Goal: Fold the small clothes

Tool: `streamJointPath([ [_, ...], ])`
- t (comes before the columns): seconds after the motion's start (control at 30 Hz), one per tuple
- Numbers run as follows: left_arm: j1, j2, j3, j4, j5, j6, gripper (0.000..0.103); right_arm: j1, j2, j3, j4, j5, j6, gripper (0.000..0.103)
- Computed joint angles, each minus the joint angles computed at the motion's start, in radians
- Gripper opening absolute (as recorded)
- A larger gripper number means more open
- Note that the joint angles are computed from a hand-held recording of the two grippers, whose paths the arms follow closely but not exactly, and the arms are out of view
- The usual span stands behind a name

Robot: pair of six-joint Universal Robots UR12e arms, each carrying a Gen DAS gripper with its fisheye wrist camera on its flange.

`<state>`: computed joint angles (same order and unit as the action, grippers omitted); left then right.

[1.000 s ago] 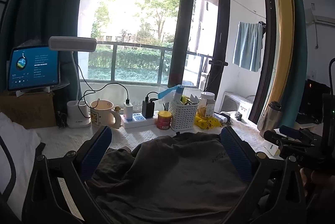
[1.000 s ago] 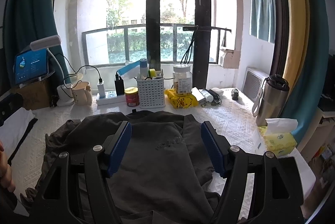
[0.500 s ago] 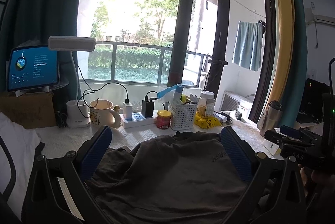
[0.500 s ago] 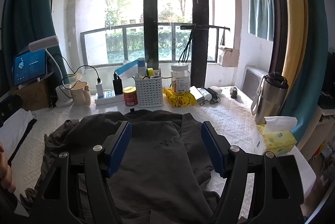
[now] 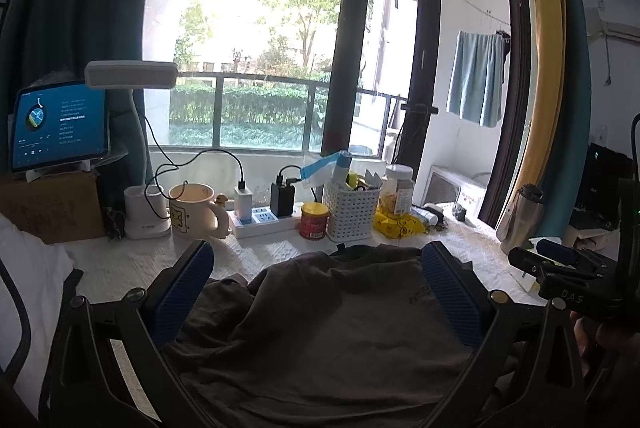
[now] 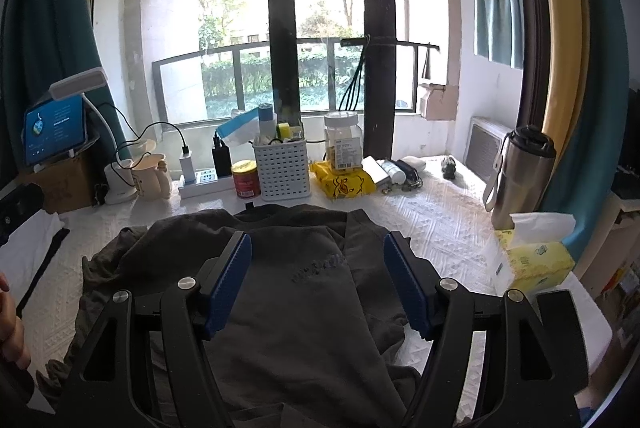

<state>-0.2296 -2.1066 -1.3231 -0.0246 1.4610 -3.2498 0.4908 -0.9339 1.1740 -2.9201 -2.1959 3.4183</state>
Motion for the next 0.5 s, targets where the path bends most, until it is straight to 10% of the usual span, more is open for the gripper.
streamJointPath([
  [0.5, -0.017, -0.072, 0.105, -0.152, 0.019, -0.005, 0.103, -0.110, -0.030, 0.059, 0.132, 0.087, 0.164, 0.072],
])
